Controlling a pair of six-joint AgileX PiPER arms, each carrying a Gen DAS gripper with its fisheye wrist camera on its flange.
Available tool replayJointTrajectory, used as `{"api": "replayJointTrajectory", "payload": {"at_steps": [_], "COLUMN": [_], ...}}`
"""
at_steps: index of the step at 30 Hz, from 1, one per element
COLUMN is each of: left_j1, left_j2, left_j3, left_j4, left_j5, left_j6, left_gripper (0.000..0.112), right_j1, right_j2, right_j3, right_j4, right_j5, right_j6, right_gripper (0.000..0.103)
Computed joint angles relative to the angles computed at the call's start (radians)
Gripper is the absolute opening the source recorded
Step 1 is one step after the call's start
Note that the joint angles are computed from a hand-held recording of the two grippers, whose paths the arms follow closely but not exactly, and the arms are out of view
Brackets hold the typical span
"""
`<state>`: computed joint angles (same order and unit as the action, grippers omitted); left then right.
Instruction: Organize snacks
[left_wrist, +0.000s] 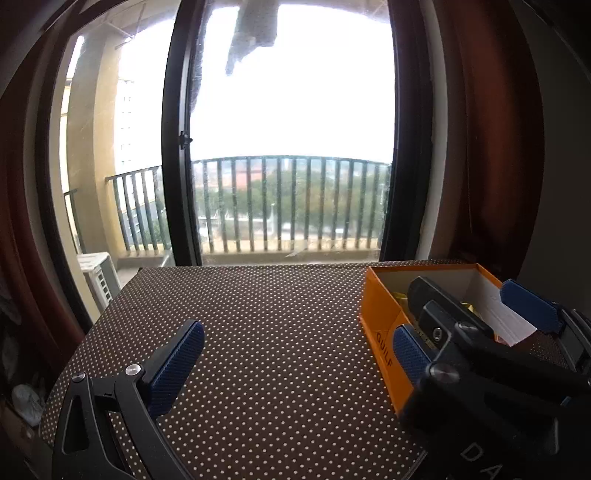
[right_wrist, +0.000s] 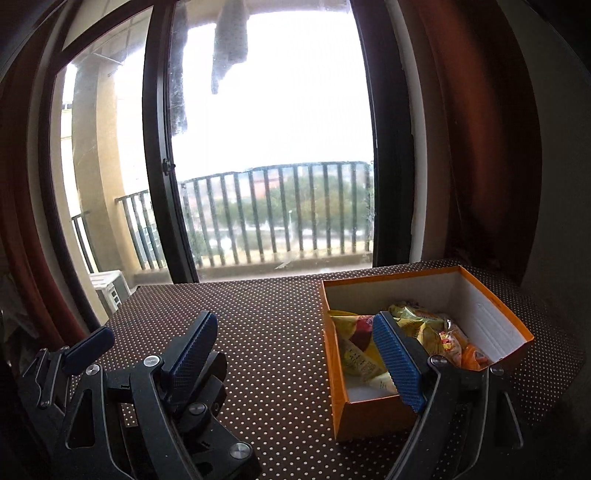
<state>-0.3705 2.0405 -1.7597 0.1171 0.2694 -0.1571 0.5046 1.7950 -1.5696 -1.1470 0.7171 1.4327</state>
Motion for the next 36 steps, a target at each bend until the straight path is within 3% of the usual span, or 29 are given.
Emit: {"api": "replayJointTrajectory", "payload": {"at_steps": [4, 7, 10, 16, 25, 36], "left_j1": [0.027, 0.032, 0.029, 0.015, 0.012, 0.008], "left_j2": [-0.053, -0.084, -0.102, -0.104, -0.109, -0.099], "left_j3": [0.116, 0.179, 0.219, 0.232, 0.248, 0.237], "left_j4": [0.076, 0.212, 0.37, 0.52, 0.699, 0.738], "left_j5": [-0.046, -0.068, -0.08, -0.081, -0.093, -0.09], "left_j6": [-0.109, -0.255, -0.417, -0.565, -0.726, -0.758], "left_gripper": [0.102, 0.102, 0.102, 0.102, 0.102, 0.102], "right_j1": [0.036, 0.048, 0.05, 0.047, 0.048, 0.04], "right_j2": [-0.01, -0.022, -0.04, -0.068, -0.084, -0.092], "right_j3": [0.027, 0.056, 0.09, 0.134, 0.16, 0.175], "right_j4": [-0.016, -0.025, -0.038, -0.038, -0.058, -0.066], "right_j5": [0.01, 0.007, 0.005, -0.006, -0.007, -0.01], "right_j6": [0.018, 0.041, 0.061, 0.082, 0.114, 0.127], "right_gripper": [0.088, 0.088, 0.088, 0.088, 0.088, 0.088]}}
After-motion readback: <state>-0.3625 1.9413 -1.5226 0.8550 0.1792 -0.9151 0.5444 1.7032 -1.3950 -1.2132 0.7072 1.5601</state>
